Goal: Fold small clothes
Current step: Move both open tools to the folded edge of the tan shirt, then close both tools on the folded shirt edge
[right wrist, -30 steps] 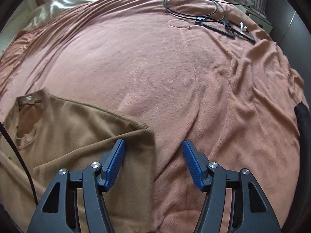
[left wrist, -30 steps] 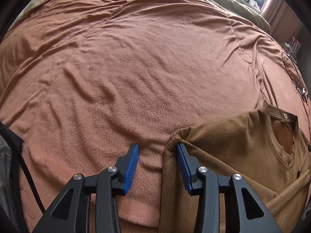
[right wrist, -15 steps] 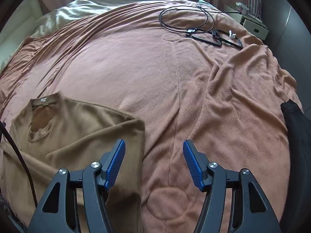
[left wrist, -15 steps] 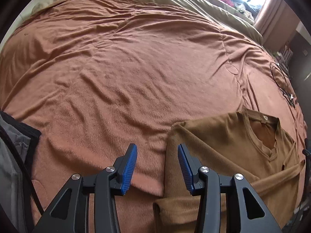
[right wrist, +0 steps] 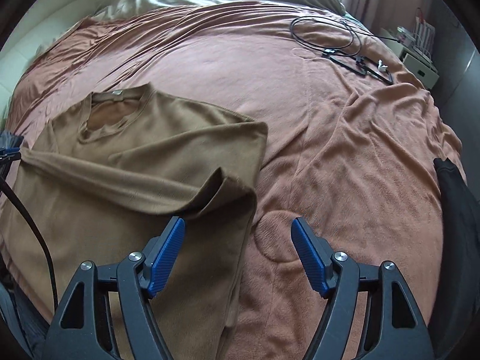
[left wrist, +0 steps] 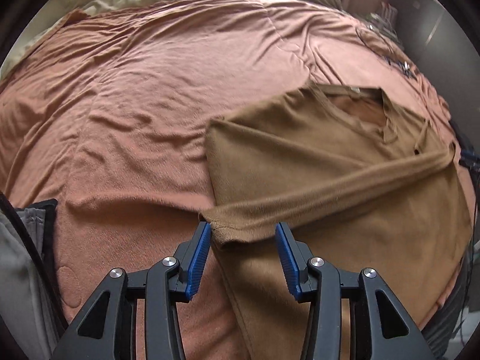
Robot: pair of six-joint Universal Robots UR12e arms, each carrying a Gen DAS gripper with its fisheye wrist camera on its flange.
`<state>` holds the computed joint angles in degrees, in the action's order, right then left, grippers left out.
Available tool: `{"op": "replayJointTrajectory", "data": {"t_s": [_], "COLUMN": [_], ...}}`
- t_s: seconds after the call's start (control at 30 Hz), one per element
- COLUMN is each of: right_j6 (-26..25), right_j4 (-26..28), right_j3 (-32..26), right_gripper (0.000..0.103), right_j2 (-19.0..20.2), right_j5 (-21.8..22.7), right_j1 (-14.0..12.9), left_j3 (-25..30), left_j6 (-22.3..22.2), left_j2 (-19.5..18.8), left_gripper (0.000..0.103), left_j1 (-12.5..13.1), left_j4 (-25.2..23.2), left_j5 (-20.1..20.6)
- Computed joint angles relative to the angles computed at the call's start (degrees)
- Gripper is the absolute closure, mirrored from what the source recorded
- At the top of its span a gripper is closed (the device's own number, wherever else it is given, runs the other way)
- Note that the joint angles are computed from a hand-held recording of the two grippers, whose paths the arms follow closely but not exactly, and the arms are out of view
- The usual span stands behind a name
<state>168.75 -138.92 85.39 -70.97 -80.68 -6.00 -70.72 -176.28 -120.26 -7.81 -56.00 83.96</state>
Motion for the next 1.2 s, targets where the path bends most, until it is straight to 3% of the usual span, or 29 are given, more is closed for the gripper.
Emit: {"op": "replayJointTrajectory", "data": {"t_s": [0.13, 0.23, 0.47, 0.6, 0.73, 0.8, 1.07, 1.2], "right_j6": [-4.5, -5.8, -3.3, -1.6, 2.8, 5.3, 6.4, 5.8], "right_j4": [0.7, 0.1, -2.8, -4.4, -6.9, -7.8, -6.0, -4.8], "right_j3": [0.2, -0.4, -2.6, -3.1, -2.8, -2.7, -2.1, -2.3], "right_gripper": [0.031, 0.031, 0.033, 0.053, 0.074, 0.079, 0.08, 0.08], "right_j2": [-0.2, 0.7, 3.9, 5.0, 5.7, 6.0, 5.8, 5.8], "right_j5": [-1.8, -4.9, -6.9, -1.8, 3.5, 4.8, 13.1, 13.1], "right_j1": [0.8, 1.7, 2.2, 1.1, -0.5, -1.0, -3.5, -3.7], "left_j3": [-1.0, -1.0, -0.1, 1.2, 2.6, 3.3, 3.3, 2.5], "left_j6": [4.1, 6.0, 2.2, 0.2, -1.5, -2.6, -4.9, -6.1], "left_j2": [0.4, 0.0, -1.4, -2.6, -3.9, -4.5, -4.2, -3.9], "left_gripper": [0.055, 0.055, 0.055, 0.057, 0.069, 0.071, 0.072, 0.072], "left_j1": [-0.2, -1.0, -0.2, 0.0, 0.3, 0.4, 1.6, 1.9], "left_j4": [-2.1, -2.6, -1.0, 0.7, 2.5, 3.2, 4.5, 4.0], "left_j5": [0.9, 6.3, 5.5, 4.4, 2.6, 2.3, -2.8, -4.0]}}
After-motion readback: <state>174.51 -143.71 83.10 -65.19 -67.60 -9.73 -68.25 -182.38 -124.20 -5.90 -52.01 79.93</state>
